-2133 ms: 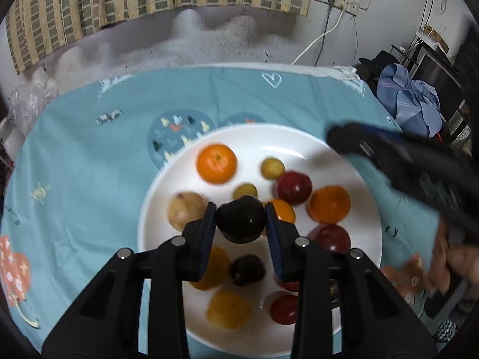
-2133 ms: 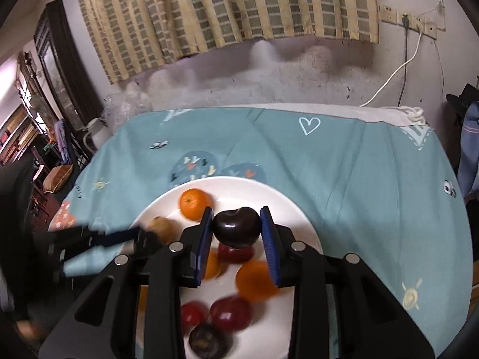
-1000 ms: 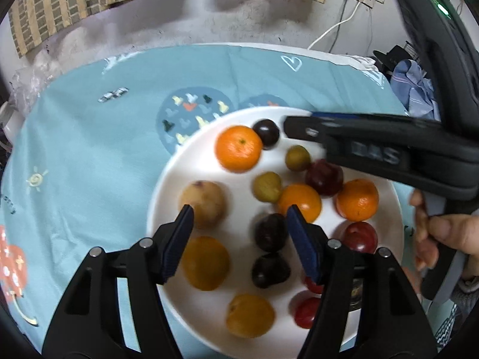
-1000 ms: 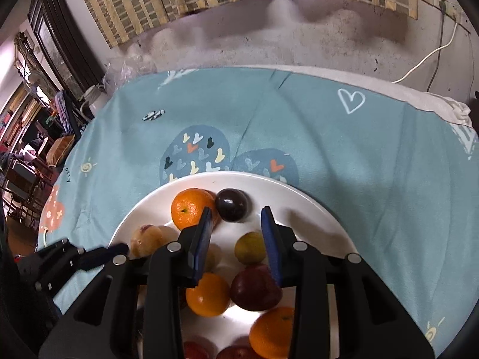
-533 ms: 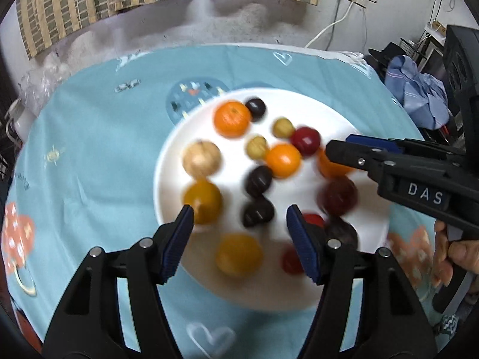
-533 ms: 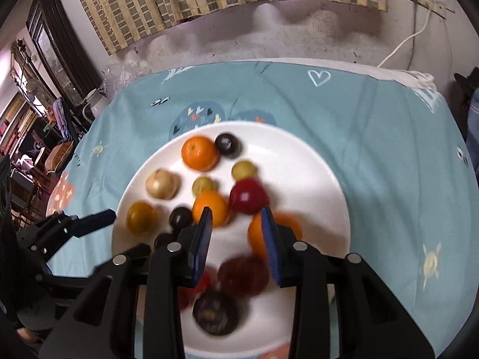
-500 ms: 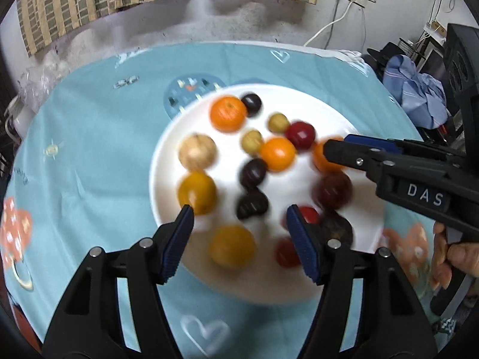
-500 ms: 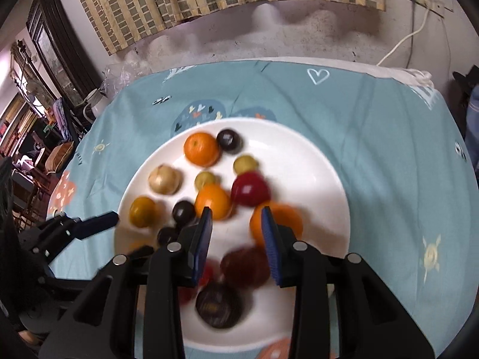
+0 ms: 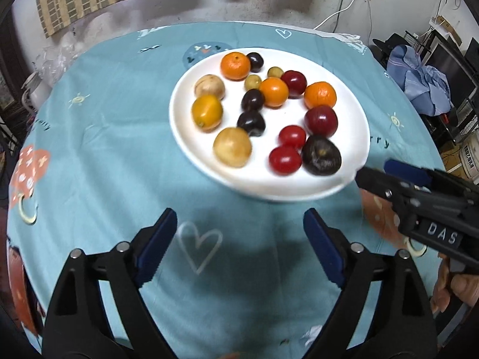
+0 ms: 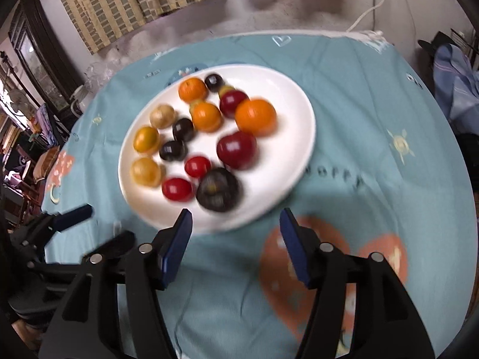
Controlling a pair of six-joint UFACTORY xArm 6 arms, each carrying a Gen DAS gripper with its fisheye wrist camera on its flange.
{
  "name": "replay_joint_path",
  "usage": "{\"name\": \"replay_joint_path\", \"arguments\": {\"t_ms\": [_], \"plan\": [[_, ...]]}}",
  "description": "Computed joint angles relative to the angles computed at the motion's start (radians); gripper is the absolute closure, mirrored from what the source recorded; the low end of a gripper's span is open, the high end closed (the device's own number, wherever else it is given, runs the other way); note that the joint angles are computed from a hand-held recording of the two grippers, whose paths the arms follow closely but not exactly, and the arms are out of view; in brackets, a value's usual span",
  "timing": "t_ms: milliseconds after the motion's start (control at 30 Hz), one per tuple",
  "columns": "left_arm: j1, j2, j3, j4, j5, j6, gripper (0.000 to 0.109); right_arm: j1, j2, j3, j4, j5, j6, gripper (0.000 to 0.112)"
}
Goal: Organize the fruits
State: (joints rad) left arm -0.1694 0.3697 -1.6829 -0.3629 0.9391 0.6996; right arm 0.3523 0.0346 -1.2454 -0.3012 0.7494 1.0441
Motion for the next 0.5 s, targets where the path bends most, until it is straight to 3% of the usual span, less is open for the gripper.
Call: {"name": "replay_joint_path", "arguments": {"t_ms": [367, 433, 500], "plan": [[0.066, -0.103, 0.04, -0.064, 0.002, 0.015, 0.008, 0.116, -0.077, -0.025, -0.132, 0.216, 0.099, 0.047], [0.073, -0.11, 0.03, -0.062, 0.014, 0.013, 0.008, 0.136, -0.095, -0.035, -0.162, 0.228, 0.126, 0.038], [0.076, -0.125, 0.031, -0.045, 0.011, 0.003, 0.008, 0.156, -0.11, -0.045, -0.203, 0.235, 0.163, 0.014]]}}
